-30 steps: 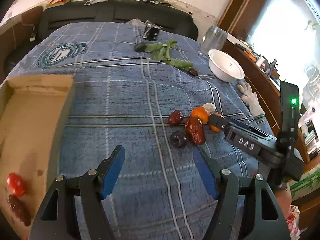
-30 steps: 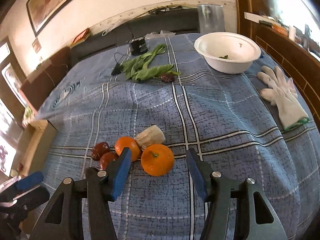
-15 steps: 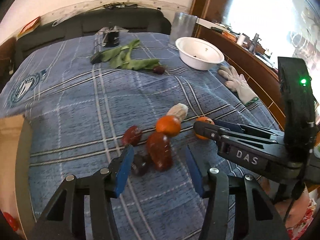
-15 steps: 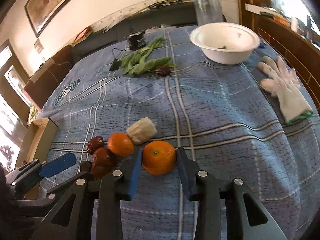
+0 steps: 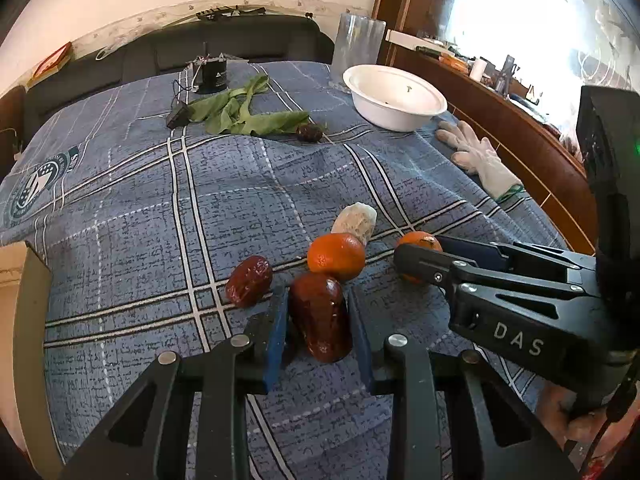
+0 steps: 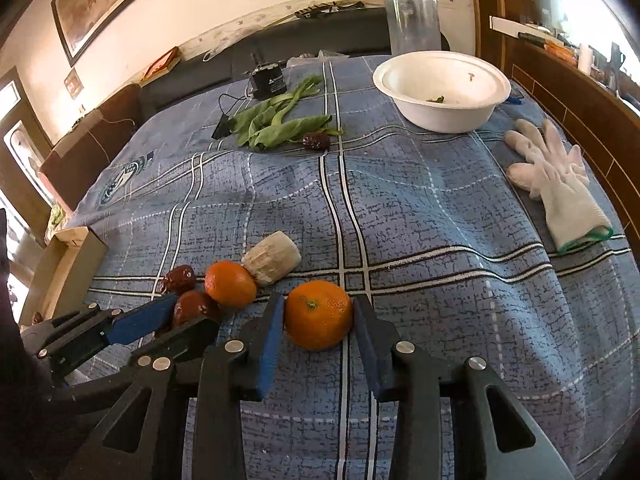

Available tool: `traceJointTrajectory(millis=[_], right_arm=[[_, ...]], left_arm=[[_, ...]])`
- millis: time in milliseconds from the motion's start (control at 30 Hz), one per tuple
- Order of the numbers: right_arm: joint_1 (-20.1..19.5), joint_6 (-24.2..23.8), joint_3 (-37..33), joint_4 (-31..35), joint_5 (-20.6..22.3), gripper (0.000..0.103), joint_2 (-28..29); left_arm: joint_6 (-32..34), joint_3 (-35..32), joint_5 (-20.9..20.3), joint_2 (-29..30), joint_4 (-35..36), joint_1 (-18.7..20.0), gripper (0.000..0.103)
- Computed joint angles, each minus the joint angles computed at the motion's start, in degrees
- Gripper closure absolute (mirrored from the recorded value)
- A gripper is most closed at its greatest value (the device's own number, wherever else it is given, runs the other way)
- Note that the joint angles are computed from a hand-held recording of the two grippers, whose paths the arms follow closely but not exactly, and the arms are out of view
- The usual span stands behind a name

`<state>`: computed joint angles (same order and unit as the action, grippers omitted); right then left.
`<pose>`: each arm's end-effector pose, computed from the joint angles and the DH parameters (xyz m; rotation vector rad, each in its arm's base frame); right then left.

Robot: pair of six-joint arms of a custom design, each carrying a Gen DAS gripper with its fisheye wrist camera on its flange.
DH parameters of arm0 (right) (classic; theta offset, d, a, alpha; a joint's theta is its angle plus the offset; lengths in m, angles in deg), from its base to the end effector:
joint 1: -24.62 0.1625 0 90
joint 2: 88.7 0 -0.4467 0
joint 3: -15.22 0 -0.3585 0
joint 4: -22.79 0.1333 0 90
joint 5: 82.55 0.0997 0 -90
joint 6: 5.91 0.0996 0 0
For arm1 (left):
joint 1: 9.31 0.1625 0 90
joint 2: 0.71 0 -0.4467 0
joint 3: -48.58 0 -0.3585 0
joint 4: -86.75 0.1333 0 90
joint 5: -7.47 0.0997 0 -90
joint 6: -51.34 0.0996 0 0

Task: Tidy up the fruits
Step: 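Grasp the large red date with the left tool, then grasp a mandarin orange with the right tool while the left tool lifts the date, then carry the date and orange into the box and open both tools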

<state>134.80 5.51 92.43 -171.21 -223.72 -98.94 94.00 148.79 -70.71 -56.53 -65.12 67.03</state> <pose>0.2927 -0.6350 -0.0778 -0.1881 -2.2733 1.0194 0.0002 -0.6500 0.2182 1.3033 2.5307 -0.3499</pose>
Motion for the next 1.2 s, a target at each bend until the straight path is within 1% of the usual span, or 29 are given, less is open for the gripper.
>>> traceJointTrajectory(millis=[267, 533, 733, 867, 967, 1000, 1067, 1200], right_arm=[[0.2, -0.9, 0.0, -2.8, -0.7, 0.066, 0.3], [0.7, -1.7, -0.6, -4.5, -2.8, 0.066, 0.9], [1.0, -3.3, -1.5, -6.1, -4.1, 0.066, 1.6], [1.1, -4.4, -1.9, -6.9, -4.3, 0.066, 2.0], [1.4, -5.6, -2.6, -7.4, -4.4, 0.066, 2.5], [1.6, -6.3, -2.9, -7.9, -4.4, 0.066, 2.8], [2.1, -7.5, -3.3, -8.7, -4.3, 0.065, 3.4], [3.2, -8.8, -4.2, -9.0, -3.8, 0.065, 4.5]], left_arm=[[0.0, 0.9, -1.2, -1.0, -2.1, 0.6, 0.075], [-0.9, 1.3, -2.2, -1.8, -4.3, 1.1, 0.074], [-1.4, 1.6, -2.4, -2.2, -6.2, 1.4, 0.074], [-3.1, 0.7, -3.1, -2.7, -4.8, 1.9, 0.074], [-6.5, -0.9, -4.9, -3.9, -0.7, 2.8, 0.074], [-8.0, -1.2, -6.0, -4.8, 0.7, 3.4, 0.074], [-9.2, -0.7, -7.0, -6.8, 1.2, 4.2, 0.074], [-10.2, 0.9, -7.8, -10.8, 0.6, 6.0, 0.074]])
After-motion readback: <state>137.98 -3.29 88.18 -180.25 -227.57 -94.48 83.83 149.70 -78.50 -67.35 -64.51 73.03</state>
